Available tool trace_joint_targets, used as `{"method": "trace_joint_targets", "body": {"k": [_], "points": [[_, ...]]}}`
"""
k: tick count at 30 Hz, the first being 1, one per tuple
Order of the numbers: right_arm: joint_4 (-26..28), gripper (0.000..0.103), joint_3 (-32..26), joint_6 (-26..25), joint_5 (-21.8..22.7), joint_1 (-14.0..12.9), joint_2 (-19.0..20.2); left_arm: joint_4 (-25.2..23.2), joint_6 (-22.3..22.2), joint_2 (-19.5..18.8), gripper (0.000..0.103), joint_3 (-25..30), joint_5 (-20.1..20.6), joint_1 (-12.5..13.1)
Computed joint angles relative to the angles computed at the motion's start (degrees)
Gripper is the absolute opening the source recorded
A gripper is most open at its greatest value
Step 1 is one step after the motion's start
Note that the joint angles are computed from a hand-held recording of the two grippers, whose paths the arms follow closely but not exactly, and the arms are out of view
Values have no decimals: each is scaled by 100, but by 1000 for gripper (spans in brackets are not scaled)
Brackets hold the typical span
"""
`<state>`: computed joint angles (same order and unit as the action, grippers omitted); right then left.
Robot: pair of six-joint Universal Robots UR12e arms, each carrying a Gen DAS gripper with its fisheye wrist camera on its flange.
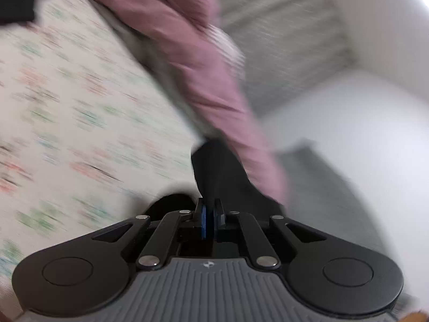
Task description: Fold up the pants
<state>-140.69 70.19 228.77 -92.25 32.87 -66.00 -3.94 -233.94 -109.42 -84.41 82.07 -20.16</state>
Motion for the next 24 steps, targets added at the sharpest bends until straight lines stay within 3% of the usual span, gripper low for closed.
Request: {"method": "trace_joint_targets", "body": {"k": [1, 3, 5, 8, 10, 14, 18, 22, 24], "points": [[229, 18, -14, 1, -148, 13, 27, -335, 122, -5, 26, 65, 341, -54], [799, 25, 56, 233, -243, -7, -44, -686, -2, -25, 27, 148, 583, -82], [739, 25, 266, 380, -134, -58, -151, -782, 34, -32, 28, 196, 553, -83], [623, 33, 394, 375, -84, -100, -283, -1240, 717, 32, 34, 323, 698, -168], [590, 51, 388, 251, -158, -81, -338, -1541, 1067, 106, 46, 365, 676, -217], [917, 52, 275, 15, -180, -15, -458, -2285, 1600, 301, 57, 413, 766, -374], [1491, 52, 3, -150, -414, 100, -486, -2914, 2107, 533, 68, 376, 1283, -586], [1839, 59, -140, -292, -649, 255, -582, -3107, 2202, 750, 84, 277, 1581, -740], [1929, 61, -136, -309, -719, 328, -656, -3244, 2298, 798, 87, 276, 1855, -852]]}}
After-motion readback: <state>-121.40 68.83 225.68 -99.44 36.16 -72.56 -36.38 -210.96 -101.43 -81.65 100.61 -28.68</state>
